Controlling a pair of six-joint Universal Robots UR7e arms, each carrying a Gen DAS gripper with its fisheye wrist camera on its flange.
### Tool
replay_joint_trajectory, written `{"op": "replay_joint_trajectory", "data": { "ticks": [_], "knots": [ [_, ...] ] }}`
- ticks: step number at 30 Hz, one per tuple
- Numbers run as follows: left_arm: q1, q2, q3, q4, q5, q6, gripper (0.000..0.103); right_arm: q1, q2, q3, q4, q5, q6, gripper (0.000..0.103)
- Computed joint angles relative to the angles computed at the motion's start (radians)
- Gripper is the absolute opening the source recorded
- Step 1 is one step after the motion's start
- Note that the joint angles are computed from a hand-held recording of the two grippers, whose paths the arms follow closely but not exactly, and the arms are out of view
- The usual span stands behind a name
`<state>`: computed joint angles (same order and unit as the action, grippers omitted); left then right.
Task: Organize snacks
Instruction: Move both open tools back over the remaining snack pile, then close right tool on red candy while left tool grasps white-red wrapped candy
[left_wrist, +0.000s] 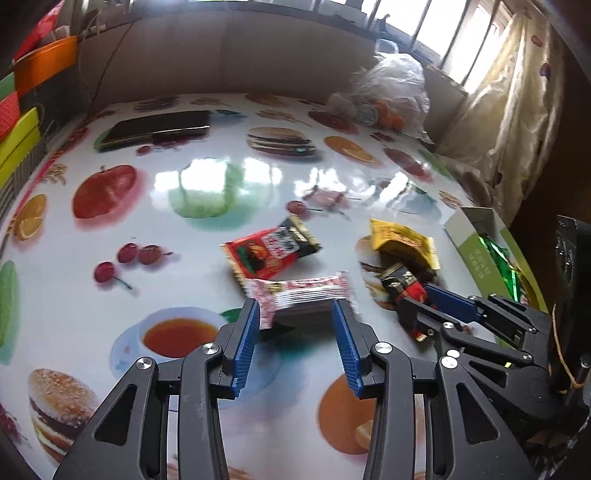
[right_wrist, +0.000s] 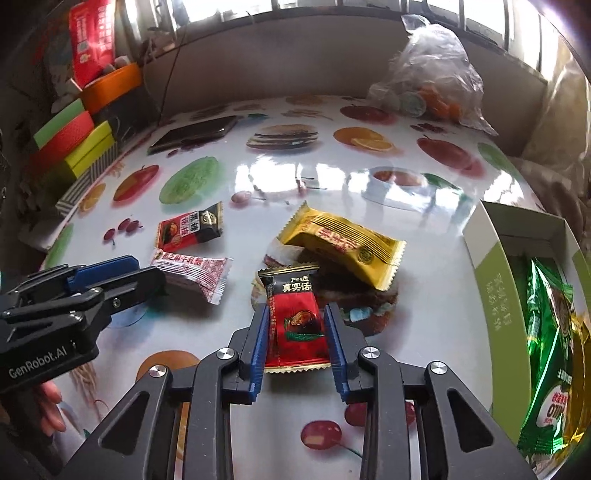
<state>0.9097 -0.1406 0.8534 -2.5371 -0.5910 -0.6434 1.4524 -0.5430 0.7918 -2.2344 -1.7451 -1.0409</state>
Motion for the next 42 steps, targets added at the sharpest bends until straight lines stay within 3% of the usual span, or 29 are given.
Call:
{"op": "replay_joint_trajectory", "data": {
  "ticks": [12,20,24,32,42],
  "knots": [
    [-0.008,0.055,-0.090,0.030,-0.061,0.067,0.042,-0.013,-0.021,0.010,0.006,0.001,0.023,0.029],
    [-0.024,0.055,-0.105,0.058,0.060,0.076,0.042,-0.020,-0.025,0.001,0.017,0.007,0.043,0.029],
    [-0.014,0.080,-0.172,0.131,0.086,0.100,0.042,-0.022,-0.026,0.002,0.019,0.013,0.051,0.029],
    [0.009,0.136,-0.302,0.234,0.049,0.148,0.042,-0.025,-0.025,-0.004,0.028,0.019,0.060,0.029],
    [0.021,0.193,-0.418,0.352,0.047,0.122,0.042,-0.026,-0.019,-0.020,0.042,0.025,0.068,0.029]
  ]
}}
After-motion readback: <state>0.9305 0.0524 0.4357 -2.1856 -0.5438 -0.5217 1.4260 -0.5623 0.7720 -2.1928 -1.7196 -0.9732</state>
